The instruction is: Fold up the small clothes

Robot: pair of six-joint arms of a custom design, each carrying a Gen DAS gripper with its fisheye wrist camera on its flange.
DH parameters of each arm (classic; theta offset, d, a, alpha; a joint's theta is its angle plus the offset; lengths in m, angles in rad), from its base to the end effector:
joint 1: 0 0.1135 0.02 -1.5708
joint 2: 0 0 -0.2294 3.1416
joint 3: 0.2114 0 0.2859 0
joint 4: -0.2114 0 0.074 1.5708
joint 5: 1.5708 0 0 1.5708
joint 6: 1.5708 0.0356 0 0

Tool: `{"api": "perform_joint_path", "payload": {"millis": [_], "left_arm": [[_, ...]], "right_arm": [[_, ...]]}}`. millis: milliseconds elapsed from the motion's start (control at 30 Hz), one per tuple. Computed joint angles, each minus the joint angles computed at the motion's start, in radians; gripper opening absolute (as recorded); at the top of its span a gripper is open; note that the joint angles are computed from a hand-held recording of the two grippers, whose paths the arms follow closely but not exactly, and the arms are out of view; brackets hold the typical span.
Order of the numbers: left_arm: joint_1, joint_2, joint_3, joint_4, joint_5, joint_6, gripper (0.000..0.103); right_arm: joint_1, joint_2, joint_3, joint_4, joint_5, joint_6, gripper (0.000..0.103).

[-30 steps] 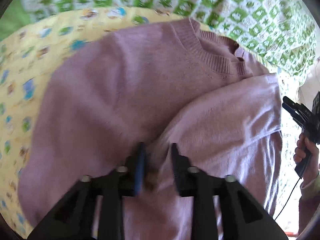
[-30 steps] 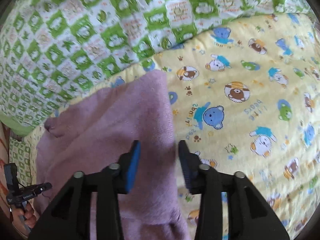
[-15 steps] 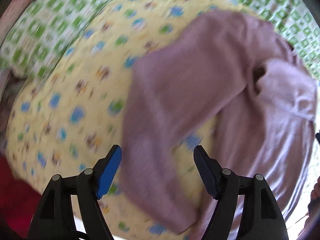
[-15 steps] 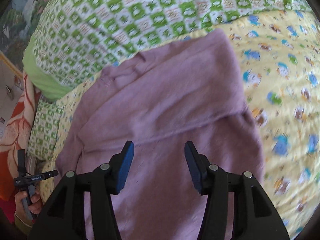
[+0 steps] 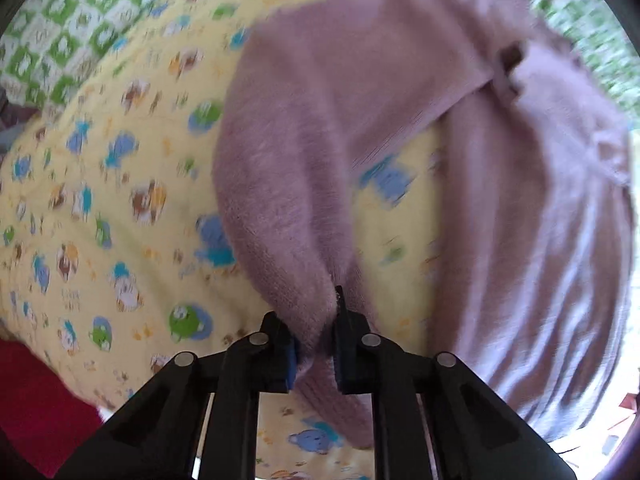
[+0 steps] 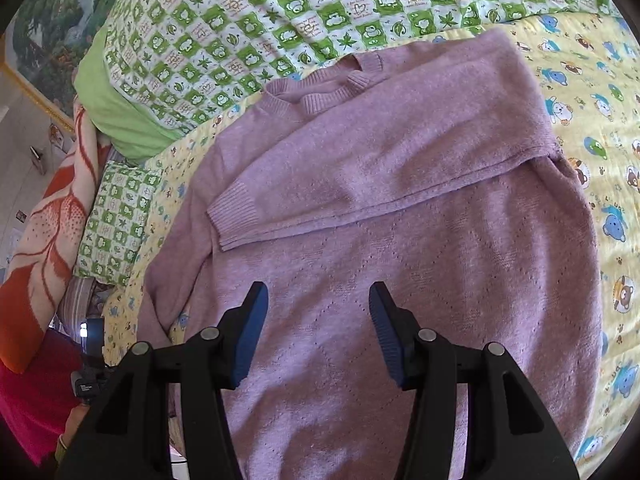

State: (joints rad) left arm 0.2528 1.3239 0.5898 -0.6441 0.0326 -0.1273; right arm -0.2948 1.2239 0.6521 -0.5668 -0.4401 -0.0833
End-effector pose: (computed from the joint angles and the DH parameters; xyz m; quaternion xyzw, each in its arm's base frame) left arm 0.2255 0.0571 0.0857 -0.1865 0.9776 -0.0102 0.0970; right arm 0.2475 -0.0593 0.1320 0.0541 0.9528 0.1701 0.2456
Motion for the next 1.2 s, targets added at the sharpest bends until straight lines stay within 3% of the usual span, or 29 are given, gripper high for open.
{"api": "perform_joint_path", "payload": {"millis": [167, 300, 367, 467, 600, 700, 833, 967, 1133, 1200], "left_arm": [[-0.044, -0.197, 0.081, -0.076, 0.202, -0.046, 0.011], [-0.147, -0.086, 0.286, -0.01, 0.326, -0.122, 0.011], [-0.227, 0.038, 0.407, 0.076, 0.368, -0.175, 0.011], [-0.346, 0.232, 0.577, 0.191, 0.354, -0.227, 0.011], [-0.462, 0.561, 0.855, 0.279, 0.367, -0.284, 0.011], [-0.534, 0.787, 1.048, 0.261, 0.339, -0.284, 0.013], [-0.585, 1.064, 1.321, 0.127, 0.285, -0.249, 0.018], [-0.583, 1.011, 1.206, 0.141, 0.301, -0.228, 0.026], [-0.549, 0.629, 0.71, 0.316, 0.167, -0.152, 0.063], [-0.513, 0.531, 0.583, 0.329, 0.082, -0.111, 0.065]], "right_arm": [[-0.034, -0.029, -0.007, -0.012, -0.011, -0.013, 0.054], [-0.09, -0.015, 0.004, -0.021, -0.037, -0.03, 0.054], [-0.114, 0.001, 0.016, -0.023, -0.047, -0.039, 0.054], [-0.152, 0.027, 0.037, -0.023, -0.054, -0.057, 0.054], [-0.218, 0.078, 0.077, -0.016, -0.064, -0.077, 0.054], [-0.256, 0.128, 0.114, -0.005, -0.064, -0.086, 0.054], [-0.298, 0.194, 0.16, 0.013, -0.063, -0.091, 0.054], [-0.311, 0.263, 0.207, 0.022, -0.066, -0.086, 0.054], [-0.272, 0.292, 0.214, 0.039, -0.071, -0.106, 0.054], [-0.235, 0.298, 0.212, 0.052, -0.05, -0.12, 0.054]]}}
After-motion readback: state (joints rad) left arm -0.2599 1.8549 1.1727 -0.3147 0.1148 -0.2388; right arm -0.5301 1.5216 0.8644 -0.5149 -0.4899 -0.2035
